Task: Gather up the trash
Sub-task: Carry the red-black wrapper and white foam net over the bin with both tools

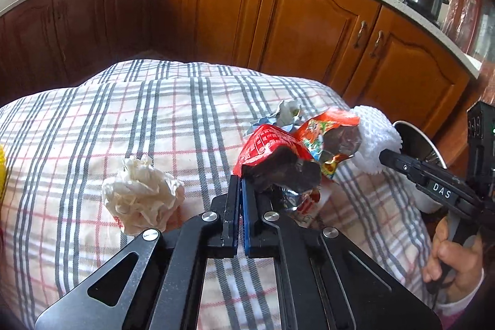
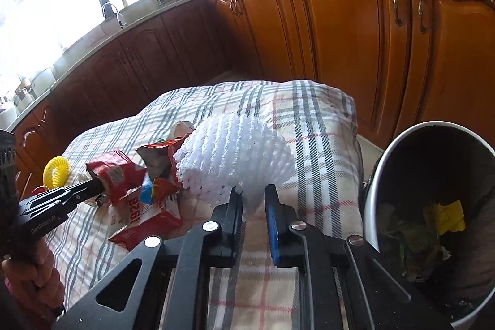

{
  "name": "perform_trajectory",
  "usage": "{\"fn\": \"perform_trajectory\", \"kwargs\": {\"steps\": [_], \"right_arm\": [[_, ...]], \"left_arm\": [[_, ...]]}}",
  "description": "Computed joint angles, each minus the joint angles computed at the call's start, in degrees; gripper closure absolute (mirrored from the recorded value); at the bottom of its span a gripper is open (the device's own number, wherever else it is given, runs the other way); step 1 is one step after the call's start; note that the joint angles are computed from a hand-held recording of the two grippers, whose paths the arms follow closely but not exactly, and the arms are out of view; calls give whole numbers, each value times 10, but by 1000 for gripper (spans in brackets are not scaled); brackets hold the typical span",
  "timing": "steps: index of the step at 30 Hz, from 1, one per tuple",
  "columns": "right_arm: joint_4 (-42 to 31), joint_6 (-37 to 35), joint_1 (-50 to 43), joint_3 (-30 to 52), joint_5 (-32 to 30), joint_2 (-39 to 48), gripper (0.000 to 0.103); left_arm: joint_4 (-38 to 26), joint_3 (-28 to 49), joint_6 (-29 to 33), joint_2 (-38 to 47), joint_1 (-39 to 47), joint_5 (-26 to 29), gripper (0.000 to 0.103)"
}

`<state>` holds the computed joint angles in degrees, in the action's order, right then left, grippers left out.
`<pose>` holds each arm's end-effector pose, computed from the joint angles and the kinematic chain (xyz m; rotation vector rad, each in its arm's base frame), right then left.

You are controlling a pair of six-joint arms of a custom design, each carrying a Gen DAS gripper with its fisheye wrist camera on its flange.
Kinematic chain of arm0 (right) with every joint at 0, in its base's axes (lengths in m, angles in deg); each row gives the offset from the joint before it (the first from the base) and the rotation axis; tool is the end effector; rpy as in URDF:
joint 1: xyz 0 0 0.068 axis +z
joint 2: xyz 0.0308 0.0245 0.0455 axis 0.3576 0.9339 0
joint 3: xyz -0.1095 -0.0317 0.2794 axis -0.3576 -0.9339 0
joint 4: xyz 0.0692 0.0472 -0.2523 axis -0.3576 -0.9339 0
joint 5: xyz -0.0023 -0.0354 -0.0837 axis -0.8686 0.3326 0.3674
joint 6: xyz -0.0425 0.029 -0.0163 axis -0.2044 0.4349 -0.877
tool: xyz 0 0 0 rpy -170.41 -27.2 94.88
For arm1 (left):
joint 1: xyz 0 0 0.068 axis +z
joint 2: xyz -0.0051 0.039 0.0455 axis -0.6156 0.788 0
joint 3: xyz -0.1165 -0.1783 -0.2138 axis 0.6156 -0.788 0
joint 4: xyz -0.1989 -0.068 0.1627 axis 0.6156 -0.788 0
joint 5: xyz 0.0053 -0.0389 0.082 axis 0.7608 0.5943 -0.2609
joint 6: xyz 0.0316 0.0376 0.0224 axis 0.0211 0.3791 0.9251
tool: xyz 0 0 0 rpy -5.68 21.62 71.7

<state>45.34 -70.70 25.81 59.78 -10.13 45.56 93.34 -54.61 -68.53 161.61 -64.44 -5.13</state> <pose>0.3260 0.0454 0.0585 -0.5776 2.3299 0.5743 0.2562 -0.1126 0.0517 -0.3641 2.3057 -0.0807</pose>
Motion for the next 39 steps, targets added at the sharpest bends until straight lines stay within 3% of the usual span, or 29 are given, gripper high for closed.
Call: {"fn": "perform_trajectory", "kwargs": {"steps": [13,23,39], "right_arm": [[-32,-40,-98,-85,-82,-97,89],[-78,-100,-196,-104,-123,-121,89],[-144,-169,-329,-60,-157,-94,89]], "left_arm": [[-15,-32,-52,-83,-98,-41,102],[-55,43,-57,-45,-154,-36,102],[-130,181,-29,18,-198,-18,102]]}}
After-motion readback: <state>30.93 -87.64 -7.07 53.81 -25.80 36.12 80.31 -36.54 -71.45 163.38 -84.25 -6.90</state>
